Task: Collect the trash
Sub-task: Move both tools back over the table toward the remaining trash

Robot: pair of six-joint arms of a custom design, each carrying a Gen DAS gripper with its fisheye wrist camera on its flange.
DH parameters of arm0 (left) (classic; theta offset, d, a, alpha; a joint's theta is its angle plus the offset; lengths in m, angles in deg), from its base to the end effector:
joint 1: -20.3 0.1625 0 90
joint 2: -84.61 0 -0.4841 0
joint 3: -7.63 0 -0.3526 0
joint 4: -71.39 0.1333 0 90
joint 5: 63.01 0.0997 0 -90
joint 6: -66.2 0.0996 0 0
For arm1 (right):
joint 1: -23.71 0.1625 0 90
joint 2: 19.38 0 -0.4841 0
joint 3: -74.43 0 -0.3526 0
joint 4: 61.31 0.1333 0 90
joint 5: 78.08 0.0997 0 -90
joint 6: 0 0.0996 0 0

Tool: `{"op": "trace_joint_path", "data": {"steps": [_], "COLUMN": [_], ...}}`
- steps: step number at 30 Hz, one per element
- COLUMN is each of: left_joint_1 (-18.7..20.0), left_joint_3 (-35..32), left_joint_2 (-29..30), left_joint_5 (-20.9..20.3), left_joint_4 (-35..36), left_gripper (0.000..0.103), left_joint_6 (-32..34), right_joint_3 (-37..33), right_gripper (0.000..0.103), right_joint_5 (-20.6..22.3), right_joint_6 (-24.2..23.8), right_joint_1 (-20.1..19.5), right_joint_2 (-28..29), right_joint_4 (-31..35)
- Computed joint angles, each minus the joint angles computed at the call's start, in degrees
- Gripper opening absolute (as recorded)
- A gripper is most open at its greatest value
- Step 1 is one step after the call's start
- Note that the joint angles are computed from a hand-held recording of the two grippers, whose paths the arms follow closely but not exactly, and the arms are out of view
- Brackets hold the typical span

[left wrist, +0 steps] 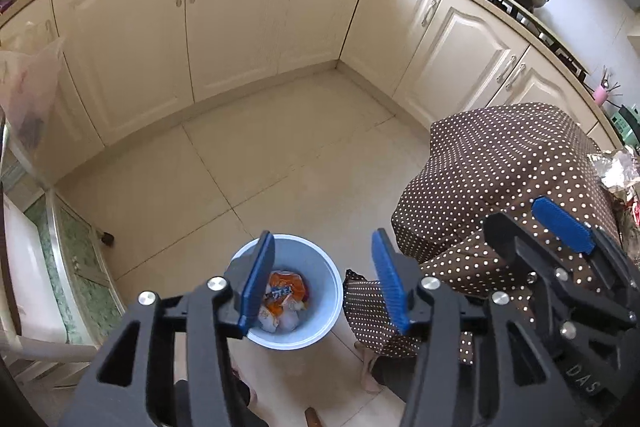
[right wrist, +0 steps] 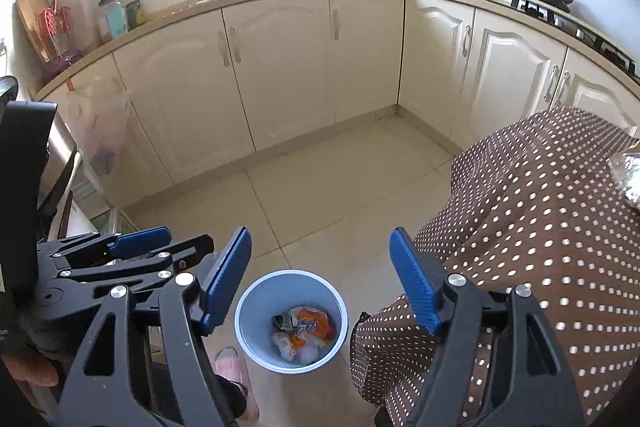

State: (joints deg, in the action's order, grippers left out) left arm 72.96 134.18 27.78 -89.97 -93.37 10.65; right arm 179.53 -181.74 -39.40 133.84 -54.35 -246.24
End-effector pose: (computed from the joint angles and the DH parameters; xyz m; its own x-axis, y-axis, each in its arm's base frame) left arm -0.1209 -0.5246 0.2008 -0.7290 -0.5327 -0.4298 0.0054 0.6234 -0.7819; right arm 0.3260 -0.5703 0.0623 -0.5331 -0.7275 0.4319 -0.8422 0.5054 -0.1881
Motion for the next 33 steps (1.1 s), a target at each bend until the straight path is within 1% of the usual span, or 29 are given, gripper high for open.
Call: {"op": "trace_joint_path", "data": {"steps": [4,6,9,13,15,18,21,24,26,28,33], "left_joint_1": [-2.17,-3.92,-6.25,-10.09,-11.68,-14.13,-15.87,-16.62,-16.92,-16.83,-16.51], "left_joint_3": [0.62,0.81,1.0,0.2,-0.41,-2.05,-3.55,-6.34,-8.35,-10.38,-15.89], "left_joint_2": [-1.12,-1.52,-2.21,-2.74,-2.55,-1.77,0.27,3.02,5.25,7.33,12.4], "left_joint_5": [1.3,2.31,3.76,6.07,7.13,8.58,8.6,8.07,7.33,6.19,2.58], "left_joint_4": [2.95,4.72,7.16,11.94,13.3,16.1,13.3,10.4,7.56,4.14,-1.78], "left_gripper": [0.051,0.051,0.055,0.057,0.06,0.062,0.063,0.066,0.067,0.067,0.067], "left_joint_6": [-2.77,-4.43,-6.19,-9.04,-9.79,-10.75,-6.96,-1.79,1.85,6.04,14.48], "right_joint_3": [1.13,1.74,2.8,4.37,5.05,6.02,6.85,7.41,7.72,7.85,7.49], "right_gripper": [0.07,0.07,0.07,0.07,0.07,0.07,0.071,0.071,0.076,0.08,0.08], "right_joint_5": [1.01,1.38,1.92,3.65,4.07,4.66,4.73,4.51,4.23,3.75,3.87], "right_joint_6": [-0.01,0.0,-0.11,-0.11,-0.16,-0.24,-0.44,-0.97,-1.26,-1.66,-1.45], "right_joint_1": [0.16,0.25,0.42,0.22,-0.03,-0.9,-2.05,-3.53,-4.61,-5.91,-9.4], "right_joint_2": [-1.98,-3.03,-4.85,-8.06,-9.54,-12.16,-14.77,-17.26,-18.88,-20.29,-23.53], "right_joint_4": [-0.7,-1.03,-2.26,-3.97,-4.87,-5.77,-6.62,-7.12,-7.48,-8.43,-8.48]}}
